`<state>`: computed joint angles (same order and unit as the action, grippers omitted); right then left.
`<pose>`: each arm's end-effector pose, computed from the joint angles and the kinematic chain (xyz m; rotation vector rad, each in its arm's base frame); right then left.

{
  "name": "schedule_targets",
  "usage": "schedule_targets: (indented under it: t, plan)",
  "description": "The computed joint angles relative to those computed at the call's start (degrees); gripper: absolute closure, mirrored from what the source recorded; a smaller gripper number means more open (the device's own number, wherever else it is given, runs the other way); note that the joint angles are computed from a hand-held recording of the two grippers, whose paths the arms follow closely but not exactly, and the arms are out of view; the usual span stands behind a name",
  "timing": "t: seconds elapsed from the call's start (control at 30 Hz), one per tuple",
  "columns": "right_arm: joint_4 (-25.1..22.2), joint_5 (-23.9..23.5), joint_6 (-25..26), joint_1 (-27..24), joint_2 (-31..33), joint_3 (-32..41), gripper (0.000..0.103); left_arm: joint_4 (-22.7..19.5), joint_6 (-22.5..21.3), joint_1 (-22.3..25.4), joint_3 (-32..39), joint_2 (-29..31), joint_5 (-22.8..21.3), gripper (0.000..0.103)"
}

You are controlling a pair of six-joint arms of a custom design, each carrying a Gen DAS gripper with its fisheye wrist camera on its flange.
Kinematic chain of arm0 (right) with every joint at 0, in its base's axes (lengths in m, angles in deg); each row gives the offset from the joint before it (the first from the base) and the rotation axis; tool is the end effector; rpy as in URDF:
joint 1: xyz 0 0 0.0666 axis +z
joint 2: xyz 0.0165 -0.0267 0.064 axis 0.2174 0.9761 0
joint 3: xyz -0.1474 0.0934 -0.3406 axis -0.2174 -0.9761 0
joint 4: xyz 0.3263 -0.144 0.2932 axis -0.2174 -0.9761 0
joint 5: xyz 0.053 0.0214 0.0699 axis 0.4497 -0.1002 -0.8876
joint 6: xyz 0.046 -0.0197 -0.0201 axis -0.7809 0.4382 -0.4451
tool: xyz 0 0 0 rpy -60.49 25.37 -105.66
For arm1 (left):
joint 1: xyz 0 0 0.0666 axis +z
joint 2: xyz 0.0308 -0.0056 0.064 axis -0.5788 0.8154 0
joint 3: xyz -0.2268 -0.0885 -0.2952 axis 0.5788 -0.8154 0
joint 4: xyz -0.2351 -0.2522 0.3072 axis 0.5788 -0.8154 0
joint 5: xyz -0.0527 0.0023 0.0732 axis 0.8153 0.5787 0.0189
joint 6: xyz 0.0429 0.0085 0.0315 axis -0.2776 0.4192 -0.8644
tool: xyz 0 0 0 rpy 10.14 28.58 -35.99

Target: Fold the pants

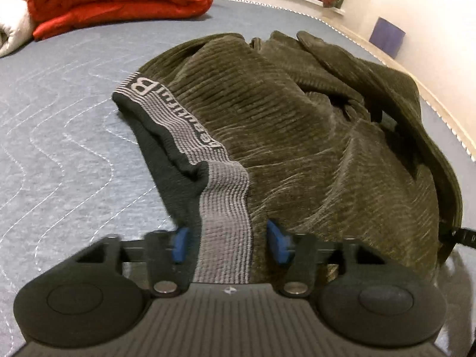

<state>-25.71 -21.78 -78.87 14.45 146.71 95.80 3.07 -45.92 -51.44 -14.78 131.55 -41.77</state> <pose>0.4913 0.0199 0.3359 0.1145 2.4323 0.2372 0.4588 -0.1252 0.3486 -0.3471 2.4329 -0.0868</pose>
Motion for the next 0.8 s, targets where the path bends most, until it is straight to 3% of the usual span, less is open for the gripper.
schedule_targets:
  t: [0.1, 0.27, 0.4, 0.57, 0.7, 0.8]
  plan:
    - [0.7, 0.0, 1.4, -0.4, -1.5, -1.0, 0.092, 0.8, 2.5, 1.1, -0.9, -2.3, 2.4, 0.074]
    - [3.7, -0.6, 7.6, -0.4, -6.5, -4.4, 0.092, 1.8, 0.9, 0.0, -2.8, -7.1, 2.5, 0.079]
    - [5.3, -4.0, 15.0, -0.1, -11.1, -7.4, 0.092, 1.0, 1.7, 0.0, -4.5, -12.0, 2.2, 0.081]
    - [1.2, -12.8, 22.4, -0.2, -15.7, -9.7, 0.093, -3.4, 4.4, 2.8, -6.9, -19.3, 3.0, 0.082]
    - [-3.0, -22.1, 31.5, 0.3, -19.5, -11.2, 0.093, -10.7, 6.2, 5.0, -8.2, -25.2, 3.5, 0.082]
    - [-9.0, -29.7, 39.1, 0.5, -20.9, -10.9, 0.093, -16.1, 5.8, 6.1, -9.2, -30.0, 2.9, 0.082]
